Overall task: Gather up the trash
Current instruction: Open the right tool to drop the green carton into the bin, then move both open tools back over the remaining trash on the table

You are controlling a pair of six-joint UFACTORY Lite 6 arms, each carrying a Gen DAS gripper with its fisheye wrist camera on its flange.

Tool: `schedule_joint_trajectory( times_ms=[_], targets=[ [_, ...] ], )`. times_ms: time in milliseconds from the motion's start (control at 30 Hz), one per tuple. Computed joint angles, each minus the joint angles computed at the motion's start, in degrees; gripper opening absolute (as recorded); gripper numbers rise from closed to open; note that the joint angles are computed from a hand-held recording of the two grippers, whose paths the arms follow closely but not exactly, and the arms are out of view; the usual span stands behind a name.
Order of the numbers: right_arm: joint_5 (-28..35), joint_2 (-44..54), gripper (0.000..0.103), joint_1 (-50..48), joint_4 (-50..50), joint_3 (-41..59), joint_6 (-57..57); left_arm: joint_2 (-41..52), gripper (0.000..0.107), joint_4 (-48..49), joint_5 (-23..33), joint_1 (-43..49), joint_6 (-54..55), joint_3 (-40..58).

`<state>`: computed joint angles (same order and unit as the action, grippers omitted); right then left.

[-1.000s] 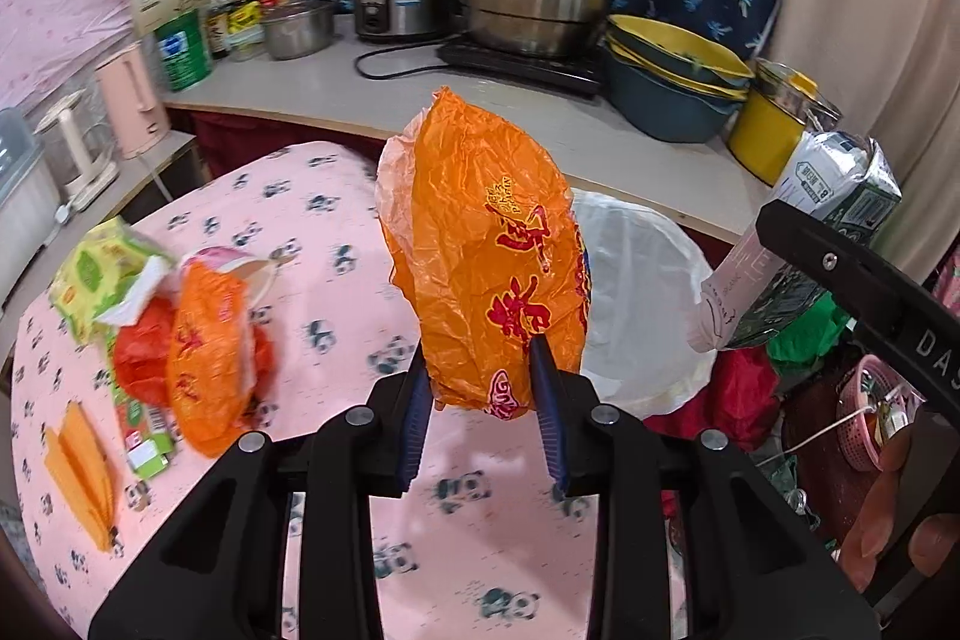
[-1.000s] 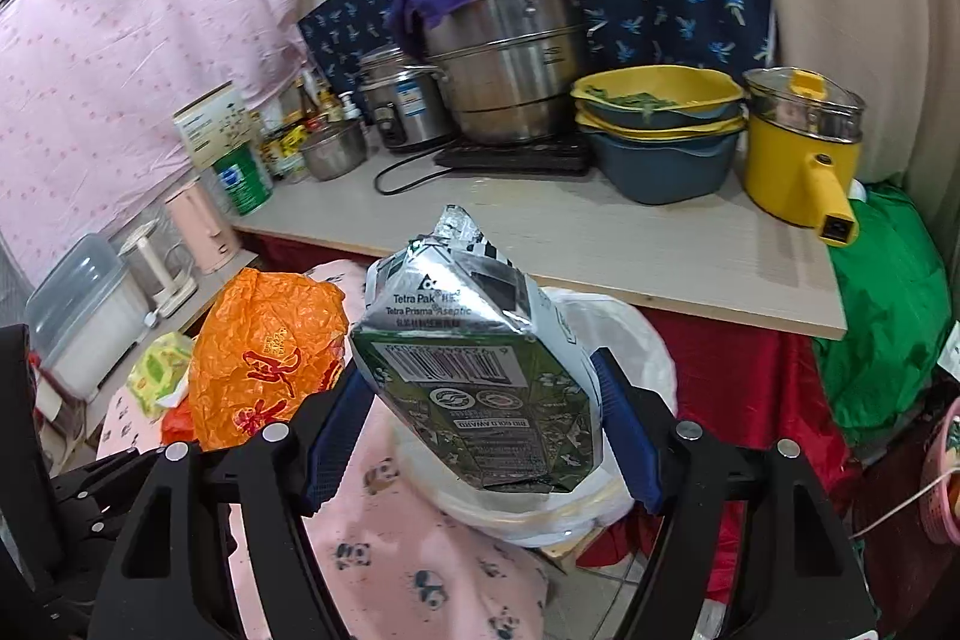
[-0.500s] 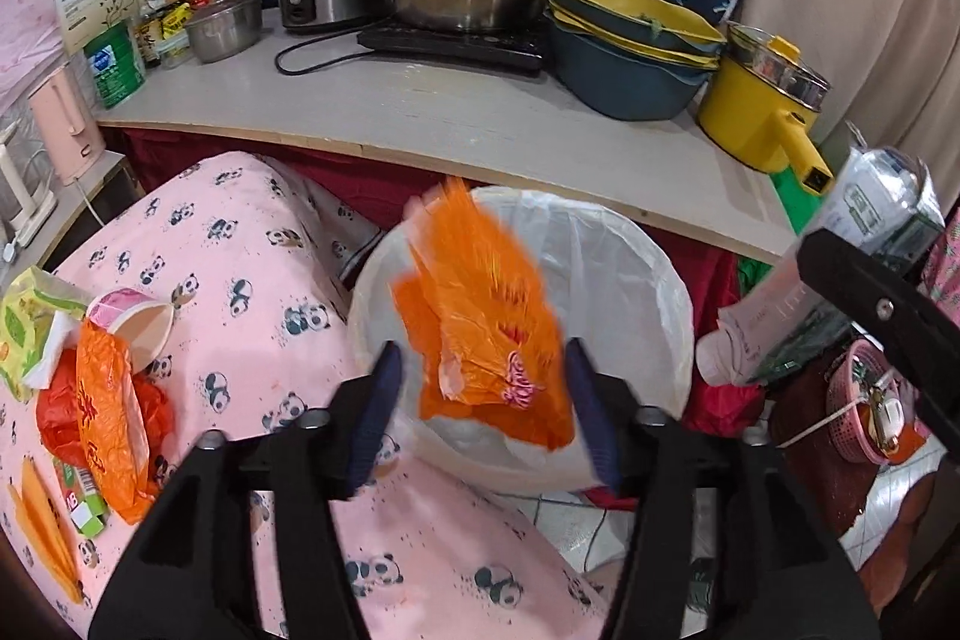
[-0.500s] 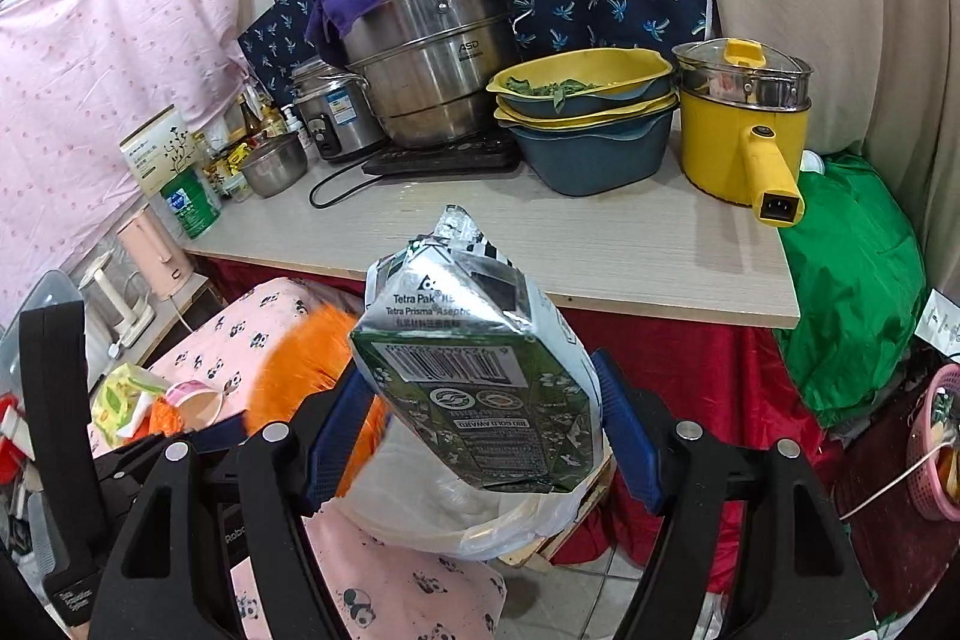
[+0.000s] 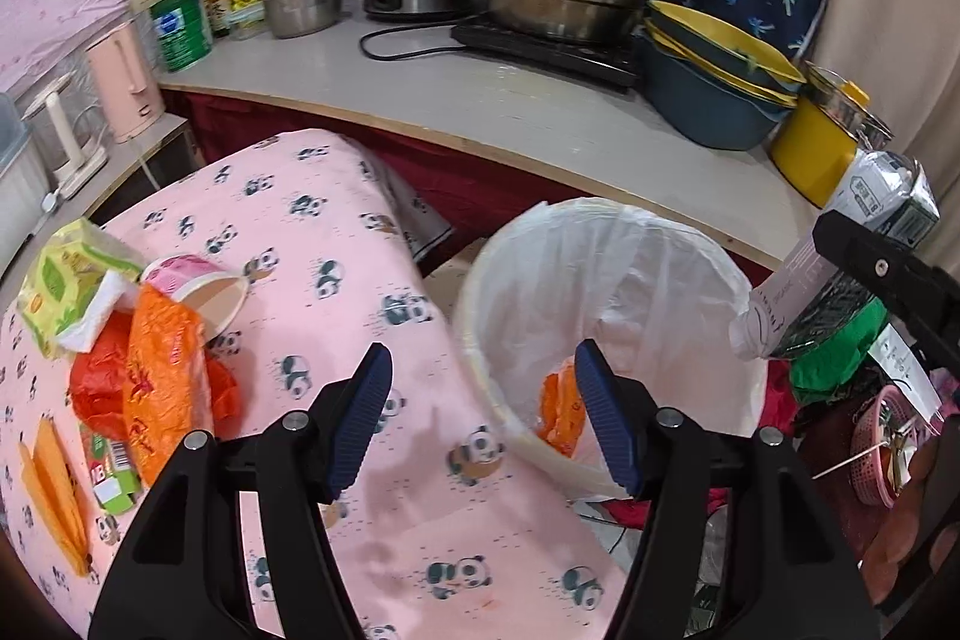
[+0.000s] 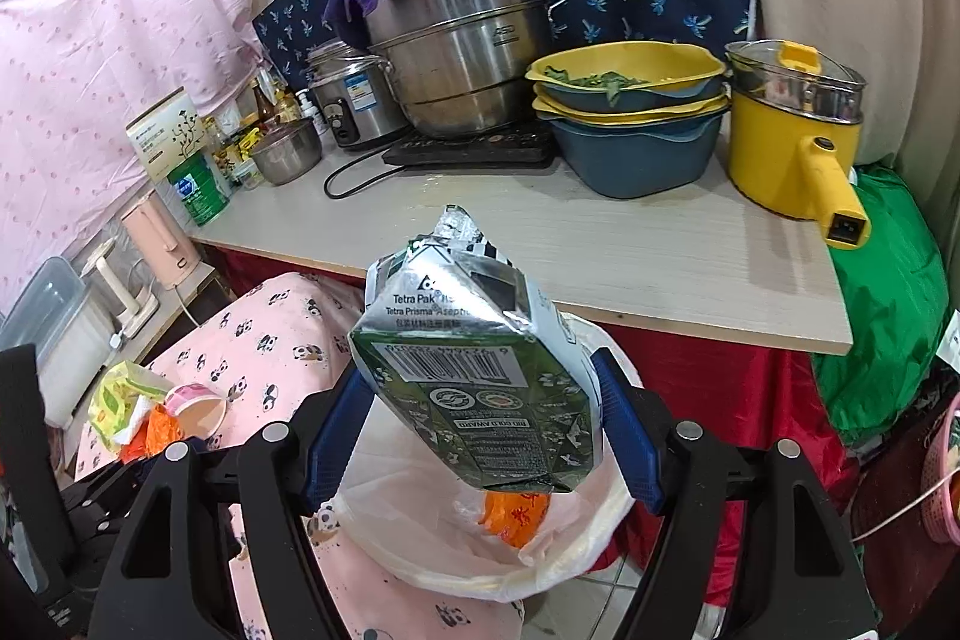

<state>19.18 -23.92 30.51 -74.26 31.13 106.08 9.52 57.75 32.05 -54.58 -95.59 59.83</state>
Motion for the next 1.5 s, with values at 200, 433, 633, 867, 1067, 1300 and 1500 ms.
schedule_joint_trajectory(
  times_ms=[200, 433, 633, 867, 1067, 1300, 1500],
  targets=[
    [2.3, 4.4, 0.076, 2.7, -4.0, 4.2, 5.2, -4.5, 0.071, 0.9, 1.1, 1.0, -2.3, -4.7],
    [6.9, 3.4, 0.080, 8.0, -0.5, 6.0, 2.7, -9.4, 0.073, 1.6, 3.2, 0.7, -4.4, -9.0],
    [11.2, 3.0, 0.080, 14.0, 2.3, 7.4, 1.4, -15.2, 0.073, 1.0, 4.9, 0.1, -5.3, -13.7],
    [16.4, 5.6, 0.080, 21.9, 2.8, 10.8, 2.8, -23.5, 0.073, -0.1, 7.8, -0.8, -5.5, -19.5],
    [19.2, 10.4, 0.080, 27.9, 3.2, 15.6, 3.5, -33.1, 0.074, -2.6, 11.0, -0.8, -4.3, -25.9],
    [20.3, 17.7, 0.080, 33.1, 3.5, 22.3, 3.9, -46.7, 0.079, -6.9, 15.2, 1.9, -0.2, -33.8],
    [20.4, 25.1, 0.080, 36.8, 3.9, 29.0, 3.7, -61.4, 0.080, -13.7, 17.8, 9.8, 9.7, -41.1]
  ],
)
